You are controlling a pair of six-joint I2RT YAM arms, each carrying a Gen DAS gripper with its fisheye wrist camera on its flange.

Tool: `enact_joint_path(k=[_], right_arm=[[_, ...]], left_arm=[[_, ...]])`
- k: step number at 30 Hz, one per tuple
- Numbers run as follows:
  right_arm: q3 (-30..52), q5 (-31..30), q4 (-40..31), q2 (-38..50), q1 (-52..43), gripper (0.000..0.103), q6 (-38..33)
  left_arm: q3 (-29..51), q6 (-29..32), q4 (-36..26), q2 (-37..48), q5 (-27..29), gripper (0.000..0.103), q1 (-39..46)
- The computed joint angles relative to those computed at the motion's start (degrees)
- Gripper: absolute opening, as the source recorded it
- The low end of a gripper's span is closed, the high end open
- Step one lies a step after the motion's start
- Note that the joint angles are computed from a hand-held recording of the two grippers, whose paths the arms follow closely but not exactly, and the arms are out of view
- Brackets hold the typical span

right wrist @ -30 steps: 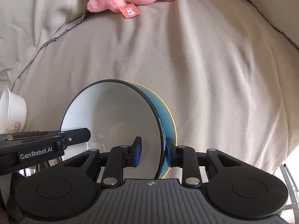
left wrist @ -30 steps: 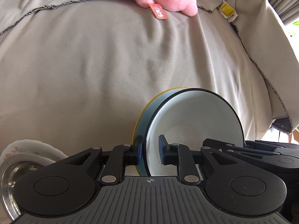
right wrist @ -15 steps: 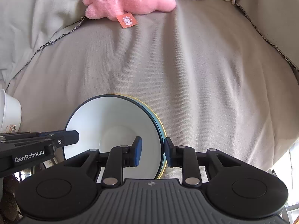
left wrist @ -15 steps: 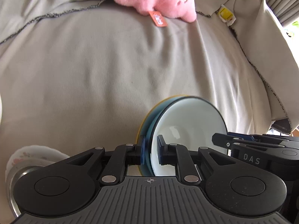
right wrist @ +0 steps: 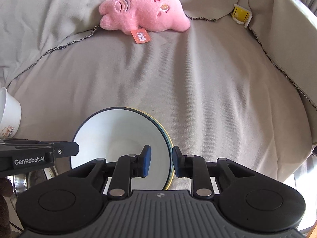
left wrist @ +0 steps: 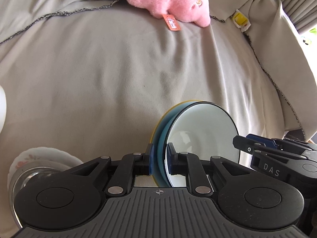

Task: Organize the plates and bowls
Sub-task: 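Move both grippers to the white plastic bowl rim, then grasp the white plastic bowl rim with both grippers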

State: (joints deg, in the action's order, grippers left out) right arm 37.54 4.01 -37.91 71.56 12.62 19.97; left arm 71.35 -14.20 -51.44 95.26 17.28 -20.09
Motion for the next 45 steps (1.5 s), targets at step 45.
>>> enact_joint_path(k=[45], right_arm=[[60.8, -8.3, 2.8, 61.8, 33.2, 0.012, 14.0]], left_arm=[[6.1, 13.9, 4.7, 14.0, 4.9, 0.02, 53.9]])
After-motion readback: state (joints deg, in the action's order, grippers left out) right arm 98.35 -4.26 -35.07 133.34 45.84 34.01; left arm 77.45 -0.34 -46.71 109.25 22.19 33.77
